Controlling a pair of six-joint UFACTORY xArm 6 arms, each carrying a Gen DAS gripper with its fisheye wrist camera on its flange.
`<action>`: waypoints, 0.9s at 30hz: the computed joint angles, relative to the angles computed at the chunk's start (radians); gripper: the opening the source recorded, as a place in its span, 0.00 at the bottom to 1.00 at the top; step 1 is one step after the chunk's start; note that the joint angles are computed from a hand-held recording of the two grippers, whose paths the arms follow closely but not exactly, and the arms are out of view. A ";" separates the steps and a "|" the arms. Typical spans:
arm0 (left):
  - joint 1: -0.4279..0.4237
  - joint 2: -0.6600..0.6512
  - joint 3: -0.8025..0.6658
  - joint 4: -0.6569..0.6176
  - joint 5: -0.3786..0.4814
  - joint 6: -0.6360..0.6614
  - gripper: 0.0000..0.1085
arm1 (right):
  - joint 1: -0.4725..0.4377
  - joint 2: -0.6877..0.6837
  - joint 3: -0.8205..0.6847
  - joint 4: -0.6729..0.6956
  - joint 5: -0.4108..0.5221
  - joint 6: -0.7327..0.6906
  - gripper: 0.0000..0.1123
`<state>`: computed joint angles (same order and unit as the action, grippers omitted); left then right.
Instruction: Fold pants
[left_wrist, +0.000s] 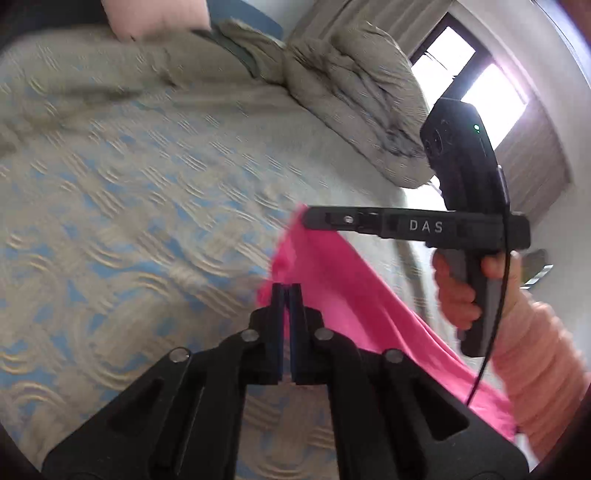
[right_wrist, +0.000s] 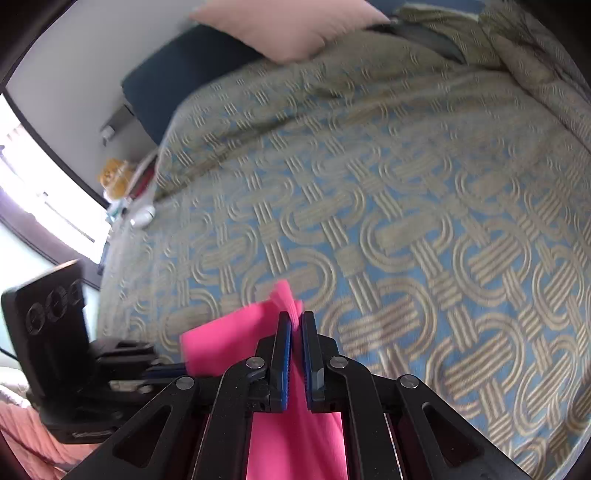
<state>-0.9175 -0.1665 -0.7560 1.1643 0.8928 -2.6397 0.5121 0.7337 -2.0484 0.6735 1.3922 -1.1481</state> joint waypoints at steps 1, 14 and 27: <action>0.010 -0.006 0.015 -0.015 -0.008 -0.009 0.03 | 0.007 0.015 -0.019 -0.007 -0.005 0.017 0.04; 0.099 0.049 0.014 0.029 -0.277 -0.023 0.51 | -0.067 -0.107 0.107 -0.137 -0.113 0.074 0.18; 0.156 0.150 -0.086 -0.170 -0.282 0.126 0.08 | -0.122 -0.267 0.517 -0.307 -0.458 0.091 0.22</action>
